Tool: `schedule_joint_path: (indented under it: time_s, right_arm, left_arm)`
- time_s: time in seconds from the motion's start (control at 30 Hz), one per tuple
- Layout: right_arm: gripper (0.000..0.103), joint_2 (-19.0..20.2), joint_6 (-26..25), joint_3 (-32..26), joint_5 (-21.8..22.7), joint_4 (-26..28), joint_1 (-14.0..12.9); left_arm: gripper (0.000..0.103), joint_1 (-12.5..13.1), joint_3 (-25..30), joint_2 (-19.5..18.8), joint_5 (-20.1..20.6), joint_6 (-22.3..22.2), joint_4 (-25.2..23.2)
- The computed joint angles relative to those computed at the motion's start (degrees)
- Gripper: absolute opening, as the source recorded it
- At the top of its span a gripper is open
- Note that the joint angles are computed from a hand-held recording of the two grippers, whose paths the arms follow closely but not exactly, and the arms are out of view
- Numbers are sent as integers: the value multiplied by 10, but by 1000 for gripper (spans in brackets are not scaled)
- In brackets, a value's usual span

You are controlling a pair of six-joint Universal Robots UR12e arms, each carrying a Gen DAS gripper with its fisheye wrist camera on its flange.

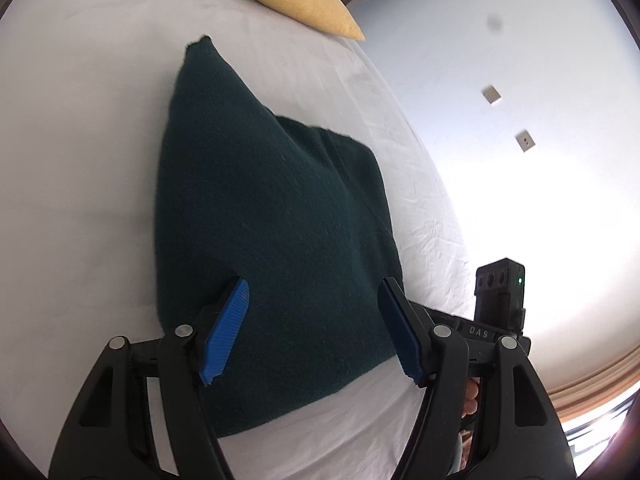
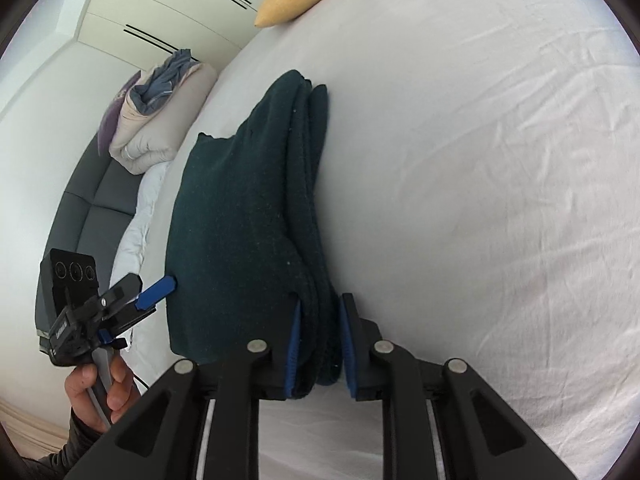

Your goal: Fold small clothes

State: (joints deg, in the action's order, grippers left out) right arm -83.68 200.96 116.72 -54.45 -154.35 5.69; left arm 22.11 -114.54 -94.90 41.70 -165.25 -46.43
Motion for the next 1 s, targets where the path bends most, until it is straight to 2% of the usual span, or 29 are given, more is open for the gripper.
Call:
schedule_joint_path:
  time_s: [0.13,0.2,0.23,0.3,0.4,0.47,0.53,0.57,0.67,0.77,0.83,0.93,1.0]
  right_arm:
    - [27,-7,-15,-5,-8,22,0]
    - [40,-13,-24,-13,-29,41,5]
    - [44,-20,-26,-19,-57,51,11]
    - [52,-29,-27,-28,-106,53,21]
    - [66,-27,-10,-36,-117,25,22]
    - [66,-15,4,-46,-98,7,21]
    - [66,1,-7,-67,-99,7,30]
    - [66,9,-15,-77,-103,13,35]
    - [66,39,-37,-113,-116,52,50]
    - [66,61,-39,-134,-131,88,52]
    - [66,69,-33,-135,-112,93,47]
    - [63,72,-16,-123,-62,66,31]
    - [53,75,4,-116,-28,53,20]
  left_arm:
    - [66,14,2,-2,11,-27,40]
    - [66,14,-1,-9,32,-39,67]
    - [66,18,0,-10,36,-41,71]
    - [66,25,6,-17,36,-47,68]
    - [69,19,24,-34,47,-53,51]
    - [69,22,34,-46,36,-55,31]
    - [69,27,39,-55,23,-54,12]
    - [69,15,45,-59,23,-66,14]
    - [69,-7,67,-70,72,-33,-26]
    - [73,-15,81,-86,75,-14,-59]
    - [73,-13,83,-94,58,-23,-63]
    - [72,-12,89,-100,48,-11,-77]
    - [71,-10,94,-105,38,-4,-90]
